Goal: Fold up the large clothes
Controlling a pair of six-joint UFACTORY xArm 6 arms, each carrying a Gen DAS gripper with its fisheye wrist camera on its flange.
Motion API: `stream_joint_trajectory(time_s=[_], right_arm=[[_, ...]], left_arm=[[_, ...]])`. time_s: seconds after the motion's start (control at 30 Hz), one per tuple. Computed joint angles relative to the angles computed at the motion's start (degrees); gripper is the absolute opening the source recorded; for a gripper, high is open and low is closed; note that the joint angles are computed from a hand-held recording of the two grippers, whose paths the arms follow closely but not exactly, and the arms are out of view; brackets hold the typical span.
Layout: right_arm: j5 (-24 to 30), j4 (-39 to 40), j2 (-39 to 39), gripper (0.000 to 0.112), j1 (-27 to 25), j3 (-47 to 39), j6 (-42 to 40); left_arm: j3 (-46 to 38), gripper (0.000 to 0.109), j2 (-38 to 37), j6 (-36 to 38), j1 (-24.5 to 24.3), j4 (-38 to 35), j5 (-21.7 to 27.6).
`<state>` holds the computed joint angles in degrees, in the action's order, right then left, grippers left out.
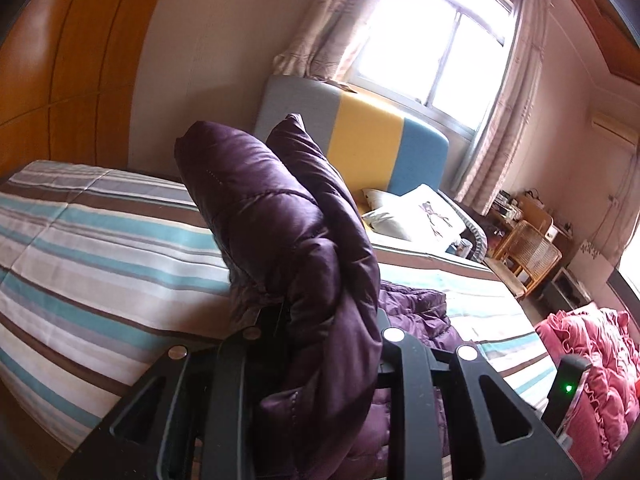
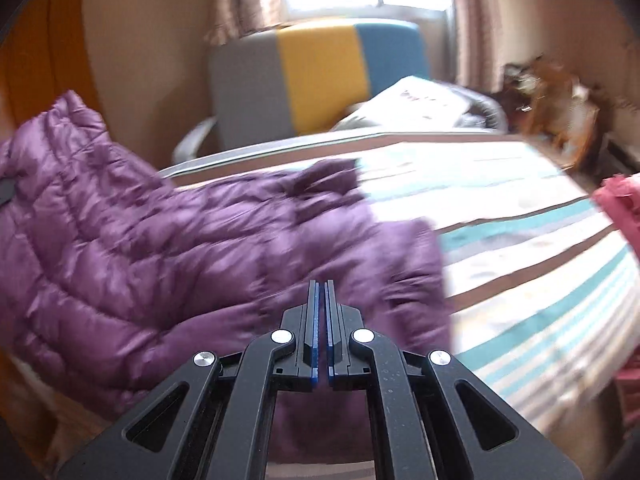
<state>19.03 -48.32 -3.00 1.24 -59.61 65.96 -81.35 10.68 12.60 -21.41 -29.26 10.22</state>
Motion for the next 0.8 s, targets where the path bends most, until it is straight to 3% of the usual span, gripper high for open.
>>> stream_joint_trajectory(time_s=[0.23,0.4,0.8], right_arm=[[3.76,3.83,-1.96,0.003,-2.94,2.11,0.82],[2.88,4.42,-3.12,0.003,-5.53,3.89,2.78],[-0.82,5.43,-8.84,0.003,-11.31,10.20,3.47]], left_arm=[[-1.58,0.023,0.64,-1.63,-3.42,4.16,0.47],[-3.47,0.023,2.24,-2.35,-6.26,7.34,1.40],[-13.76,0.023,11.47,-3.95,-13.17,11.74,10.39]])
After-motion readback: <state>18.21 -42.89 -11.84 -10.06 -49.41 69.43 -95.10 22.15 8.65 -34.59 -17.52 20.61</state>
